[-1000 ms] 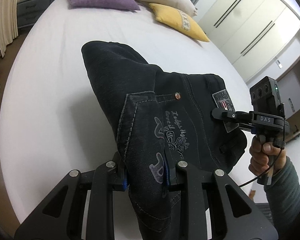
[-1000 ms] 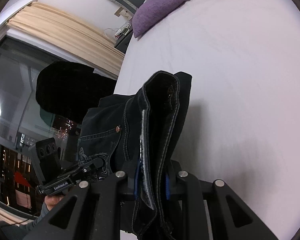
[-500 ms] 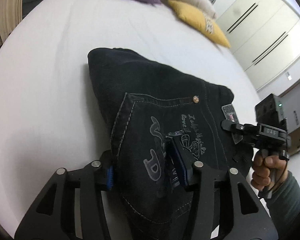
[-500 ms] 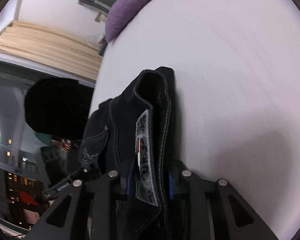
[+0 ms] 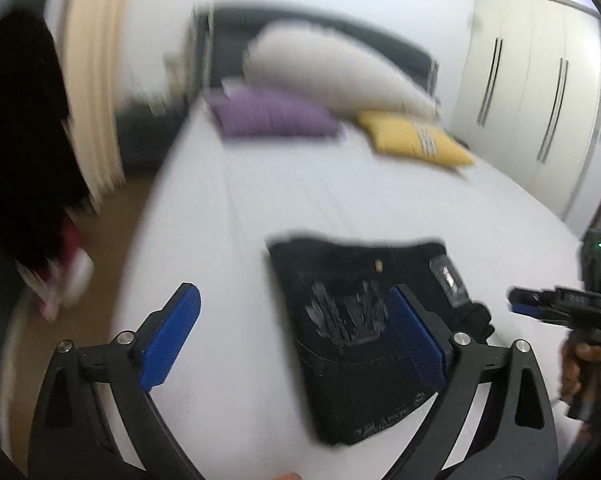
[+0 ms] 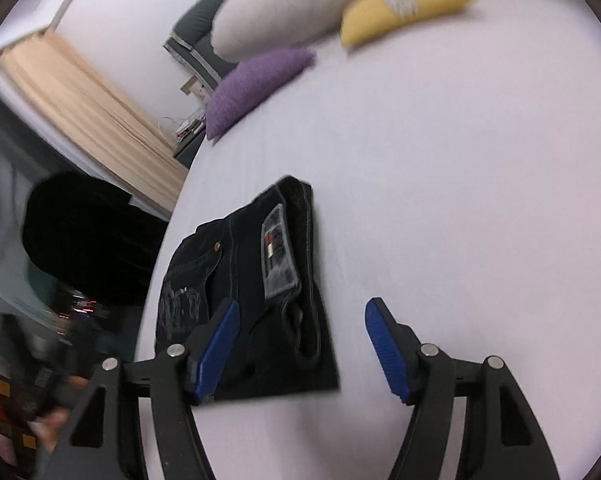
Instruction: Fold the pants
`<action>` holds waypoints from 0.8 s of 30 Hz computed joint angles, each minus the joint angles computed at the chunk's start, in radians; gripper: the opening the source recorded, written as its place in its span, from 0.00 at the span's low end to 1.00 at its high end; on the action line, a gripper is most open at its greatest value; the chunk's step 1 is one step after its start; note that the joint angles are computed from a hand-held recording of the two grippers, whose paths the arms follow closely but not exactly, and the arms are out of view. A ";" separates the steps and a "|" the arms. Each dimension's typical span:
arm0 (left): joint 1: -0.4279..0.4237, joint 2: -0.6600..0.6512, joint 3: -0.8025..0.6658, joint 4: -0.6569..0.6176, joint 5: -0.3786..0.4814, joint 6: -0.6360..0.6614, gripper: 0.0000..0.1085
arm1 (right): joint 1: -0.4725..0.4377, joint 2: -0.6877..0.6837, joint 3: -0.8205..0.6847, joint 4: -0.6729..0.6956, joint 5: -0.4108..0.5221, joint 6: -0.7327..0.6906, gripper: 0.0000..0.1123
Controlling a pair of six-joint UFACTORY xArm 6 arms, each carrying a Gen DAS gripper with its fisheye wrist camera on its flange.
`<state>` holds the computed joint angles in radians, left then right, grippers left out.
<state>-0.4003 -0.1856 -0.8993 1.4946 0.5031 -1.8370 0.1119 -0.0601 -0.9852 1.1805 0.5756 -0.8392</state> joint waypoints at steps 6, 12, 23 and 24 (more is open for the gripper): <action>-0.403 -0.254 0.097 -0.061 0.628 0.087 0.95 | 0.184 -0.420 0.330 -0.232 -0.435 0.216 0.89; -0.802 -0.367 0.106 -0.047 1.088 0.080 0.95 | 0.227 -0.702 0.537 -0.860 -0.768 0.713 0.92; -1.040 -0.326 -0.045 -0.297 1.261 0.145 0.95 | 0.218 -0.986 0.495 -1.450 -0.406 1.253 0.92; -1.028 -0.319 -0.045 -0.323 1.237 0.131 0.95 | 0.233 -0.999 0.491 -1.462 -0.352 1.260 0.92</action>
